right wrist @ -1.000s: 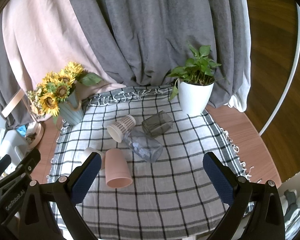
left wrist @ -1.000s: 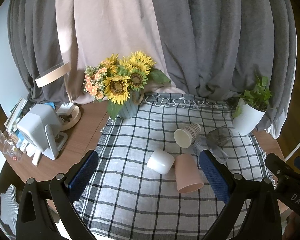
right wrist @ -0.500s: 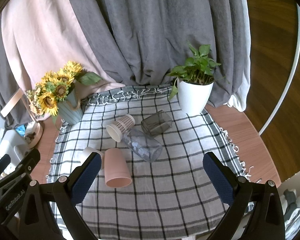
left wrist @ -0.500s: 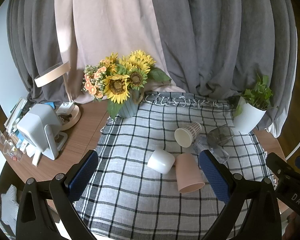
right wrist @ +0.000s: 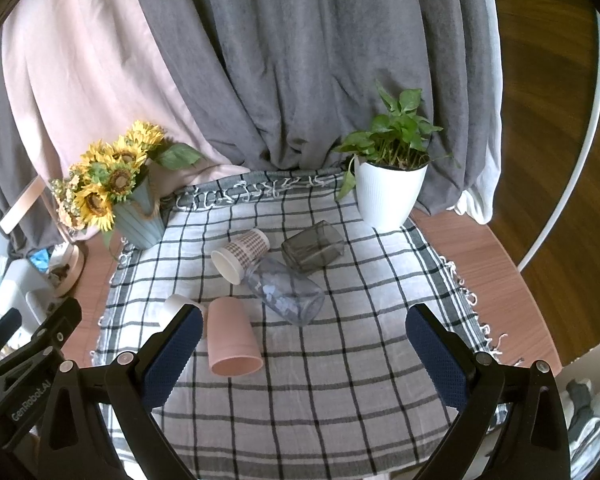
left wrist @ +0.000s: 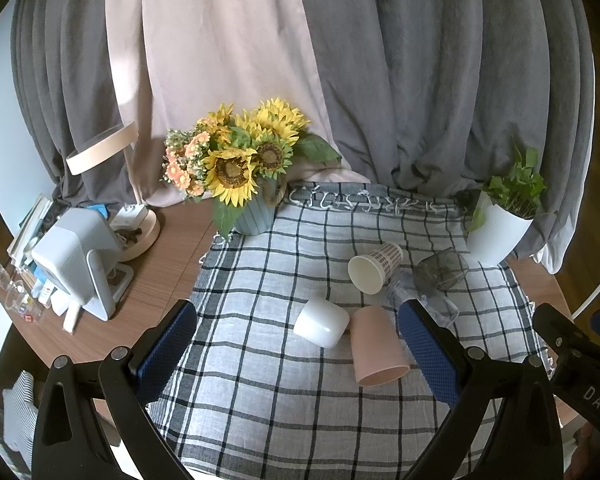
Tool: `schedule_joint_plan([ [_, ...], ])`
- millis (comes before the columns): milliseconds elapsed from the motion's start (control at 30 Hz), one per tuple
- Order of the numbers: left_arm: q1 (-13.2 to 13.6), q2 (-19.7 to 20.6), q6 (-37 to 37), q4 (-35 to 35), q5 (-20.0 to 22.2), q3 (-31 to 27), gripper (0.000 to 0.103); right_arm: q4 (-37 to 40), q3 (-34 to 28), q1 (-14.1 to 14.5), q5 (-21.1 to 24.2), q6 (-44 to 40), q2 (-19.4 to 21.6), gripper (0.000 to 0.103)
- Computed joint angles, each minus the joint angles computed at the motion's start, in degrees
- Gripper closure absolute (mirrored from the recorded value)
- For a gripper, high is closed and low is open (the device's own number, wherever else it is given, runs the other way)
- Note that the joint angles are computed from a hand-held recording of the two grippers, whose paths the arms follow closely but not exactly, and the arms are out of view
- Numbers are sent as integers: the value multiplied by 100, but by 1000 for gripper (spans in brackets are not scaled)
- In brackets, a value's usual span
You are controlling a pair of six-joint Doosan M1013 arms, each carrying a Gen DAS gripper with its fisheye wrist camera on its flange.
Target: Flip cup upside down
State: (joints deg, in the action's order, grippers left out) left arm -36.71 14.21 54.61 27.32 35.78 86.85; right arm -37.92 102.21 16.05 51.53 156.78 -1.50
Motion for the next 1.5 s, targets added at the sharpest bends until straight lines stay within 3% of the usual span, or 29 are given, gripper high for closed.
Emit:
schedule_joint_plan([
  [500, 10, 86, 312, -265, 80, -41, 0, 142, -19, -52, -13, -74, 46, 1],
  [667, 66, 420, 969, -674, 390, -460, 0, 580, -43, -242, -35, -160, 182, 1],
  [833, 166, 845, 2128, -1473, 776, -1044, 0, 989, -135, -465, -61, -102, 363, 1],
  [1000, 220, 1421, 3370, -2202, 1434, -1913, 0, 1447, -308, -745, -64, -66, 572, 1],
  [1267, 210, 2712, 4652, -2782, 3161, -4022, 1, 2127, -673, -1236, -67, 243, 957, 1],
  [1500, 129, 4241, 5229, -2983, 5243, -6647, 2, 2540, -912, -1541, 19, 483, 1211, 1],
])
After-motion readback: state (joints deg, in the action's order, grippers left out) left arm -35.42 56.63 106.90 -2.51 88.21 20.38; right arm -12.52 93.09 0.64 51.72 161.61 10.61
